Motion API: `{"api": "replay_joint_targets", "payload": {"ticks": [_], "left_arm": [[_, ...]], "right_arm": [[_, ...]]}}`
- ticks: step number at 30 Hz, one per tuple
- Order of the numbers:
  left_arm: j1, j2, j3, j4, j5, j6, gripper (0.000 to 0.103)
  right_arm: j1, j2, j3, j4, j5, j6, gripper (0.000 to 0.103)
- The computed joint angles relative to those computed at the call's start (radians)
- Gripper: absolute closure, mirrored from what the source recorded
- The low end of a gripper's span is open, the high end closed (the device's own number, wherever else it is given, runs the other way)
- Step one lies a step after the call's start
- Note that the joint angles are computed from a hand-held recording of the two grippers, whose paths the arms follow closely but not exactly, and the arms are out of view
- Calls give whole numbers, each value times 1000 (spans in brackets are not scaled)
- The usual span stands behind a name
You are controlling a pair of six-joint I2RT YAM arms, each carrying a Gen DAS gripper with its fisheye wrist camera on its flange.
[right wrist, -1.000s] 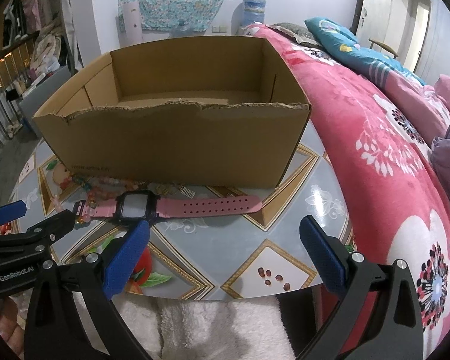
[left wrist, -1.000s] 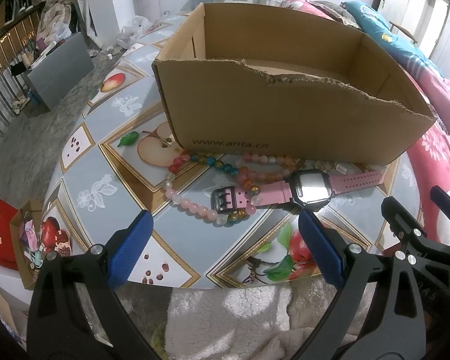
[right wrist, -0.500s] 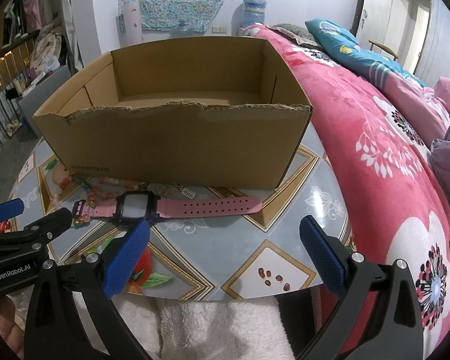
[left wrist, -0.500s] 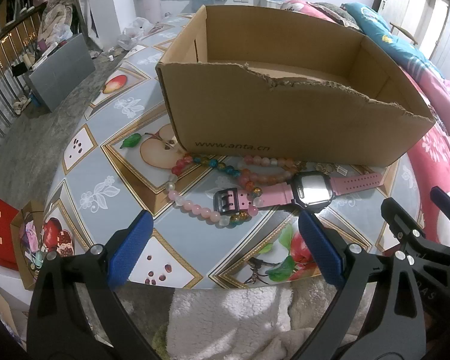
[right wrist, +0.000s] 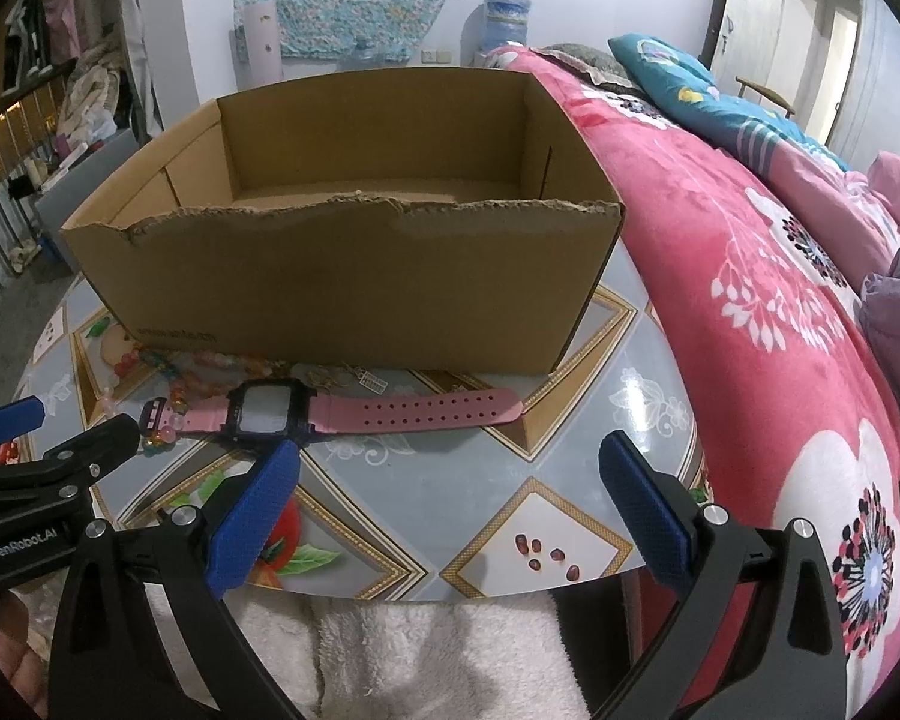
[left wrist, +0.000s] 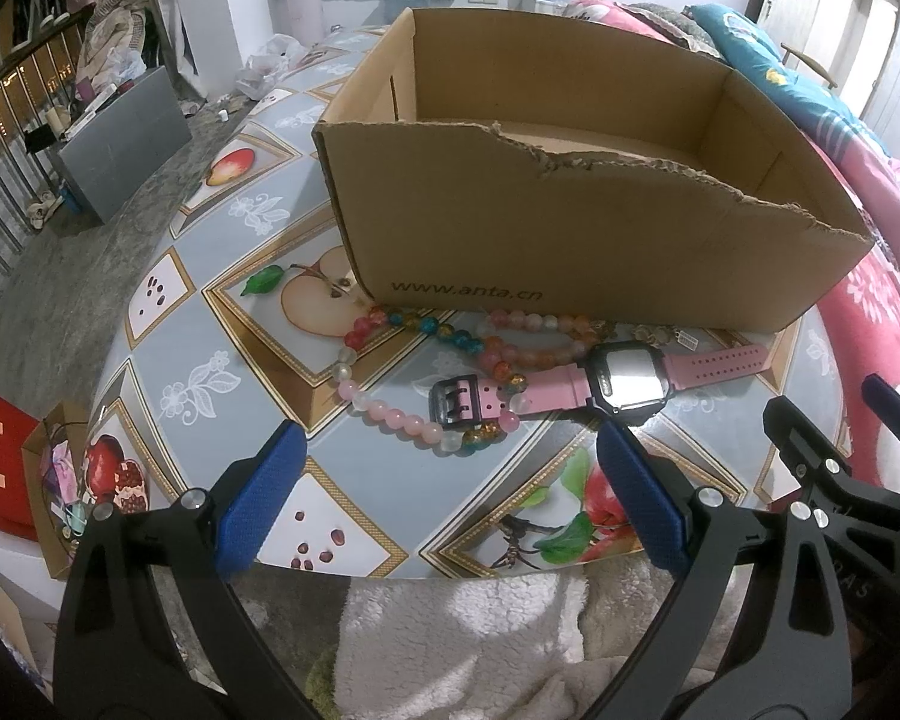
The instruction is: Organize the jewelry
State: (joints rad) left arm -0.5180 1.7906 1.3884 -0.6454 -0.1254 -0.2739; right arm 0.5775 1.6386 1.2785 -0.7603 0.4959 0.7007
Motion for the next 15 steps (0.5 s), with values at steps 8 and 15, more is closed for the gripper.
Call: {"api": "replay_joint_targets", "payload": {"ticks": [8,15], "left_arm": [[5,-9,-10,5,-2,5,9],[6,-17,-45,27,-11,10,9]], "right_arm": [[5,16,-1,3,3,7,5],[14,23,-15,11,15,9,5]]}}
